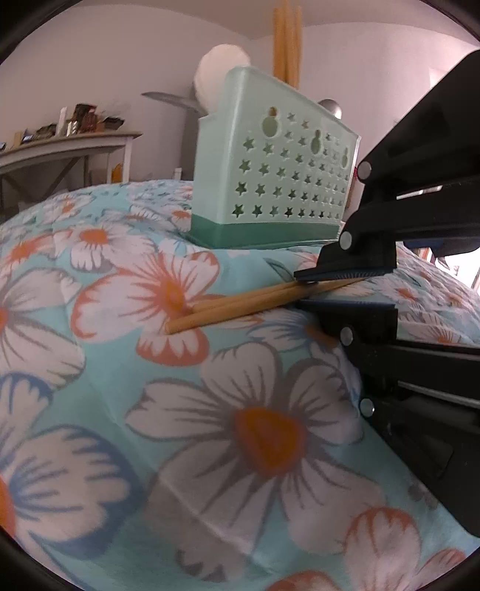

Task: Organize utensils
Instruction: 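Close the left tool on the remaining wooden chopsticks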

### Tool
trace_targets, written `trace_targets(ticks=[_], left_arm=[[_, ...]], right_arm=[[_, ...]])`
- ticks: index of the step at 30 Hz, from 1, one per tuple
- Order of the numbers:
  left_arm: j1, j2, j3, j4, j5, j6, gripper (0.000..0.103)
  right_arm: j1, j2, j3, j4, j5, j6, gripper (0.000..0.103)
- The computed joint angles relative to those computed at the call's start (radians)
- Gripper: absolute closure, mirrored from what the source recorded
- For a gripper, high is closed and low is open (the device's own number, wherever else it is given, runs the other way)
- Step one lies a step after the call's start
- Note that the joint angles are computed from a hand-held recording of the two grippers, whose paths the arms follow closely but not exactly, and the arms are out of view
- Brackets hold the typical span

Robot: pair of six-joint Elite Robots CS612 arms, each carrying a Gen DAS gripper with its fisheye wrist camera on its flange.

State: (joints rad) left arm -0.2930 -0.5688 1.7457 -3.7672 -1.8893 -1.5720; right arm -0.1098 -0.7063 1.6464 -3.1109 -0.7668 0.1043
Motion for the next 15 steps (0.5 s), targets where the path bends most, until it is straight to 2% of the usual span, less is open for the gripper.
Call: trace_targets(ticks=[4,8,15], left_arm=[[-0.002,0.006,-0.002,-0.025,0.007,-0.071,0.09],[-0.009,0.002,0.012,-0.04,0.027,-0.091,0.089],[-0.03,-0.025,0.031,0.012,0.086,-0.04,0.095]], right_arm=[[-0.002,-0.001,0.003,-0.007,0.011,-0.002,0.049],[-0.006,0.005,0.0,-0.007,0.018,0.007,0.049],[-0.013,0.009,-0.001,-0.011,0.028,0.019,0.05]])
